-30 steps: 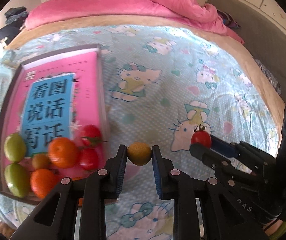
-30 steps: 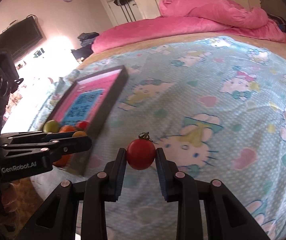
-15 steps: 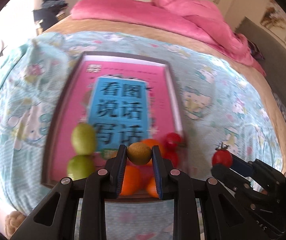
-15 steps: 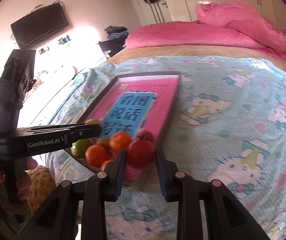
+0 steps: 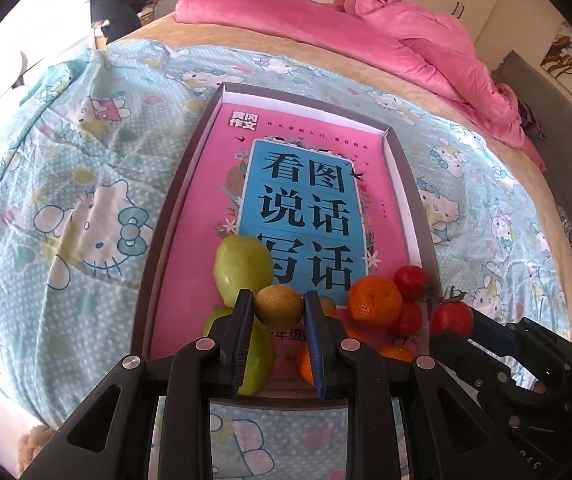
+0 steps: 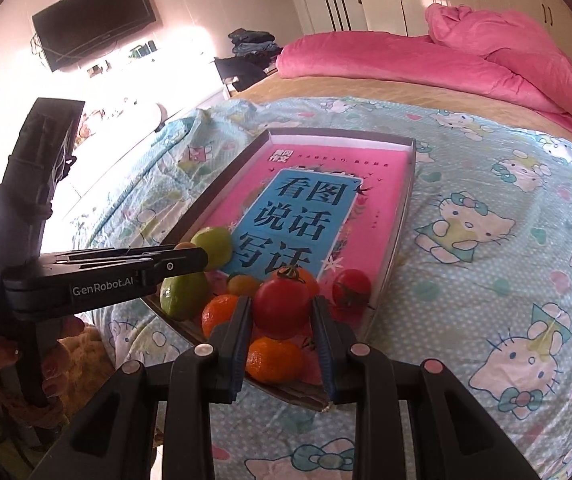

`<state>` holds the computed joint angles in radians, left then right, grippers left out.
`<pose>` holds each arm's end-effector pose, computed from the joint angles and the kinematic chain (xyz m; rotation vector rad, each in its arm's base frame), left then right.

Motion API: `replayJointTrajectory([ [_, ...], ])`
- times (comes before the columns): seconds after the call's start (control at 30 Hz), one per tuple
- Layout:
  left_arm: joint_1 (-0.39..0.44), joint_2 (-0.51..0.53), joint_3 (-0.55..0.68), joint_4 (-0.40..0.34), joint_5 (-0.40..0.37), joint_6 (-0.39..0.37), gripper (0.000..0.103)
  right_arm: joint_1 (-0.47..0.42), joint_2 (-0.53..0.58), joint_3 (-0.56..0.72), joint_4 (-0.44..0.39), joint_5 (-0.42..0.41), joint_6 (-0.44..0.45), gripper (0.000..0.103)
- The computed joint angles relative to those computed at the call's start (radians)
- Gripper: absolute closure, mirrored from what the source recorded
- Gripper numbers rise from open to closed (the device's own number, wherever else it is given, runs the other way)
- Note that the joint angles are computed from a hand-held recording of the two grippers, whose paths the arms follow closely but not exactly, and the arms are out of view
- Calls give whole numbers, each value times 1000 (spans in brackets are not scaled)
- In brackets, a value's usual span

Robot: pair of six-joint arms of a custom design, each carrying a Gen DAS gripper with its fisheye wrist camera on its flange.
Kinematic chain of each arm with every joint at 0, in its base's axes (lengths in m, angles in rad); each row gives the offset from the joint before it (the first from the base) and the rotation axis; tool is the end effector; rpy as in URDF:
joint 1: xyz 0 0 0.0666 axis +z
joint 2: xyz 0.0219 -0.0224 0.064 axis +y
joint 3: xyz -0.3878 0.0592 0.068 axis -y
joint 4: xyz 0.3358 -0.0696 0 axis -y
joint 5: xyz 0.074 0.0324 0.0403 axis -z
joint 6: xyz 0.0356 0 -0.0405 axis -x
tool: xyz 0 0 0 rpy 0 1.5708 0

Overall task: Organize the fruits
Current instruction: 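Carry the yellow fruit with the left gripper while the right gripper carries the tomato to the tray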

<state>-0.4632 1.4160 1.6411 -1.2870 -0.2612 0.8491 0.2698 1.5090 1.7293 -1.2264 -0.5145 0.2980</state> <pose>0.3701 -0.1750 0.5044 -0.5812 2.5151 -0.1409 0.4287 0.1363 0.5064 -0.8832 2.3459 0.6472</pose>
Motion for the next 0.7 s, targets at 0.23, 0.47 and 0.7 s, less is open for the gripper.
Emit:
replayJointTrajectory([
  [0.23,-13,12,6,-1,-15,-13,77,11,2,-13,0,31,-4,73],
  [0.47,-18,15,8,-2,-22,-18,77,12,4,-18,3,43,-11,73],
  [0.7,-22,18,13,-9,-26,-21,77,6,6,-26,4,51,-13,73],
])
